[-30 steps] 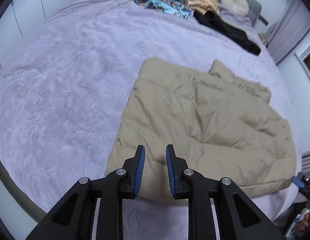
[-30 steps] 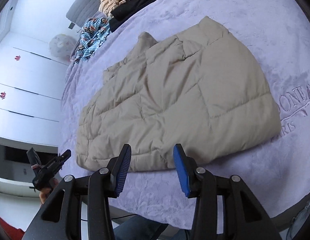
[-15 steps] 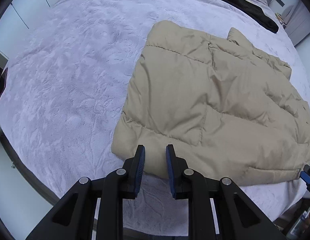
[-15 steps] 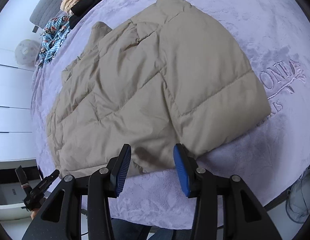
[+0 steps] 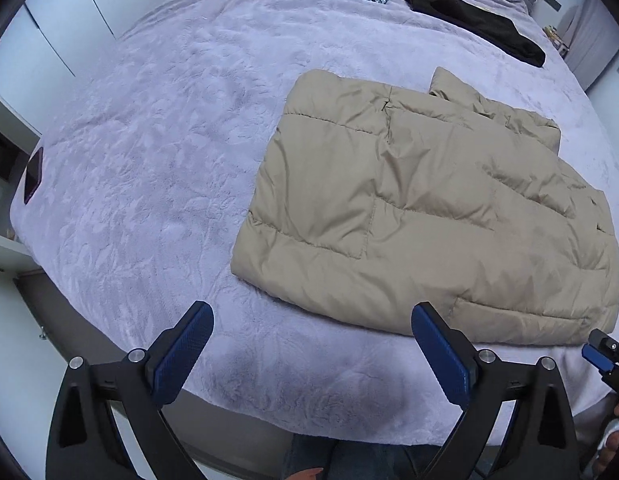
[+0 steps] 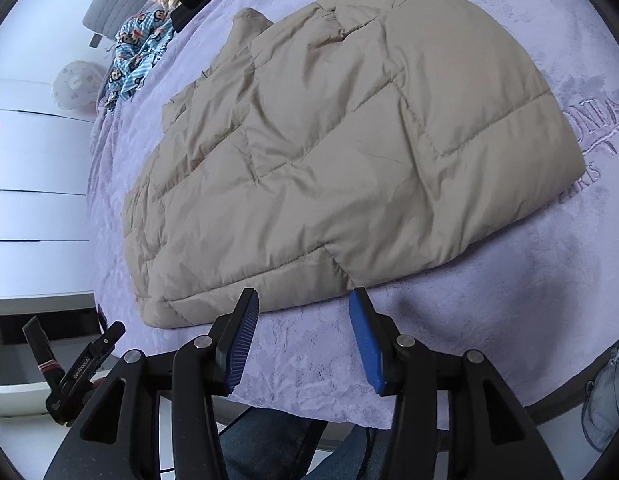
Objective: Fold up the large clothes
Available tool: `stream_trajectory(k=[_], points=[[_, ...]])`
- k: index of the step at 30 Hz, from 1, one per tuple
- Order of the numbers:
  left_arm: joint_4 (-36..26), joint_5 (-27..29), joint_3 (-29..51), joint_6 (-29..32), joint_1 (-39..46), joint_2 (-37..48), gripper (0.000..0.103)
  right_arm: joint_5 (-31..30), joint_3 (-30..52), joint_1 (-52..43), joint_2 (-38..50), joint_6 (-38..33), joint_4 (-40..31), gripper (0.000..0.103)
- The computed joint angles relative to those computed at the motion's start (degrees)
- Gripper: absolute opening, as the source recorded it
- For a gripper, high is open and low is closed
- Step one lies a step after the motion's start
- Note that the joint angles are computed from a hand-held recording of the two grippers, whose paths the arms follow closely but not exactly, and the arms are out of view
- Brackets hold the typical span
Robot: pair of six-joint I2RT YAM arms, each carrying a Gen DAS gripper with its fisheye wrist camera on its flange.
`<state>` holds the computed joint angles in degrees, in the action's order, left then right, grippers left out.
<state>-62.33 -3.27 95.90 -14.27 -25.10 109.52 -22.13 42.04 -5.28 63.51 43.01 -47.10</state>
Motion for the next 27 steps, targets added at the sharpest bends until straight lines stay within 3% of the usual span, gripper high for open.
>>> stream_trajectory(k=[6, 11, 13, 16, 22, 27], points=[[-1.6, 0.4, 2.7, 2.9, 0.6, 1.8, 0.1, 1.4, 0.7, 6.1, 1.3, 5.5, 1.3, 0.061], [-2.3, 2.1, 8.7, 8.1, 3.3, 7.1, 0.1, 4.4, 4.4, 10.4, 7.2, 9.8, 5.0, 0.061], [-5.0, 3.2, 14.2, 10.7, 5.1, 10.9, 0.1, 6.2, 6.6, 12.9, 10.3, 13.5, 6.1, 0.061], [-7.2, 4.1, 21.2, 14.5, 7.5, 15.5, 0.1, 6.7, 9.9, 16.9, 14.8, 18.2, 9.5, 0.083], [-15.9, 7.4, 41.4, 21.5, 11.5, 29.3, 0.1, 10.6, 20.6, 23.0, 26.0, 23.7, 8.6, 0.084], [-24.0, 7.7, 58.4, 24.0, 13.0, 40.6, 0.1, 13.8, 28.3, 25.4, 32.3, 25.2, 4.7, 0.084]])
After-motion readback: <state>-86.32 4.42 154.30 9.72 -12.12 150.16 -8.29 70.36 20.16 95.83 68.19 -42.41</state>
